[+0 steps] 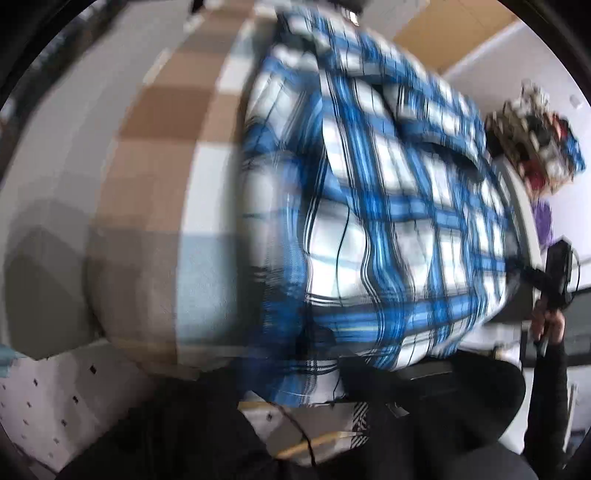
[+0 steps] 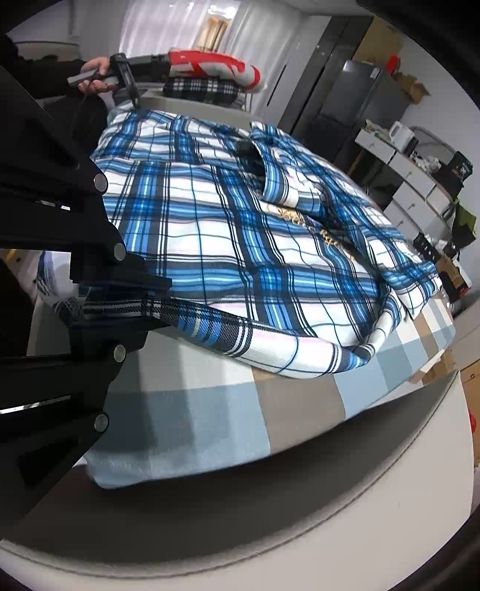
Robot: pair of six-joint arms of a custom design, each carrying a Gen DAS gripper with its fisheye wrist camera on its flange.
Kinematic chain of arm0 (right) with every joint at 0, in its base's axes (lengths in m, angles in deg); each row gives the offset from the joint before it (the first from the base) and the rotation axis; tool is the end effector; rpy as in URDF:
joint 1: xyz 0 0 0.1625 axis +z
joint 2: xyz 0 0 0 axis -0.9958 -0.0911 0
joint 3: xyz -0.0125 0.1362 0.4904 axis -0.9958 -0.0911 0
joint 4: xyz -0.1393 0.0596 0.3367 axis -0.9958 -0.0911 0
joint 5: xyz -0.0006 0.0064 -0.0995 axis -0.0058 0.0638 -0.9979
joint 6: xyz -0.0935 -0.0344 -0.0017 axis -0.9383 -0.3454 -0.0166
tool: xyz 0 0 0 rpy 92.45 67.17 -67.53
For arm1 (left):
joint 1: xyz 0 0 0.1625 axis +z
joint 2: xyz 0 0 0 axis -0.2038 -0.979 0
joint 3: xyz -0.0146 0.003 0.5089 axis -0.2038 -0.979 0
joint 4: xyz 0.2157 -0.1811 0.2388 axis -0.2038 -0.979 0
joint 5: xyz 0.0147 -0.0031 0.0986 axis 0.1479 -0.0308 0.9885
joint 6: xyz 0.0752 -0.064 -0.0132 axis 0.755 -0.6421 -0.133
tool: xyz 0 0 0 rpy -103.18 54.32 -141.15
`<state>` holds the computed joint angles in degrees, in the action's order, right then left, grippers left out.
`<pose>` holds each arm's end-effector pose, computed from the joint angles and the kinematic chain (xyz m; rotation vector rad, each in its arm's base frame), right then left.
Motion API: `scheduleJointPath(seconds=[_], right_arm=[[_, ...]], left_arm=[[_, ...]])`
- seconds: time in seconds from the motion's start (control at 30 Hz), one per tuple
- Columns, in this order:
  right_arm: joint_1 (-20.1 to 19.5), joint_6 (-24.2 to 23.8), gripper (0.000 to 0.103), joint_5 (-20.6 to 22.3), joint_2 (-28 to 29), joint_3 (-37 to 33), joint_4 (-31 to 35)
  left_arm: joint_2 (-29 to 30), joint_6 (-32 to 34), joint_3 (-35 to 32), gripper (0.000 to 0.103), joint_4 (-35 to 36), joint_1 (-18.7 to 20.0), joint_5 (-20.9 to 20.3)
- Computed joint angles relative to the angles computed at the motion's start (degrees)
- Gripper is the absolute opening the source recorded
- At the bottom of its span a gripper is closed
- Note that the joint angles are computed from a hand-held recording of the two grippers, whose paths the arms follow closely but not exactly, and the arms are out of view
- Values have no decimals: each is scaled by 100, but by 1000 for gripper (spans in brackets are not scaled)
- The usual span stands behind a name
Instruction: Fold large clothes
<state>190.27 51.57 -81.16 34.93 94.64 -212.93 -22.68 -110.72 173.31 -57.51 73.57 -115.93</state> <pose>0.3055 -0.6428 0.1122 0.7263 -2.9432 -0.0737 0.0470 -0.3179 0.4805 -0.5766 2.5864 -0.6462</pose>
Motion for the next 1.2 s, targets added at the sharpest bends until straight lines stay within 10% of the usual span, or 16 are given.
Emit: scheduleJointPath(seconds=[0.4,0.53,0.6,0.67,0.87,1.2], right_arm=[[-5,-191,12,90,30,50,-181],[-17,-155,13,153,50,74,-271],[-63,-37,12,270,58,80,-299],[-91,106,12,327,51,130,-407],[-199,190,4,1089,-217,527,-1038],[-164,-42,3,1173,-630,1094,-1047]], left_arm=[[-9,10,54,3,-429,128,40],[28,480,190,40,-908,40,-85],[60,270,276,39,-1030,-58,139],[191,467,194,0,-1052,121,-65],[33,329,211,0,-1269,48,-180],[-711,139,709,0,-1939,-13,-769]])
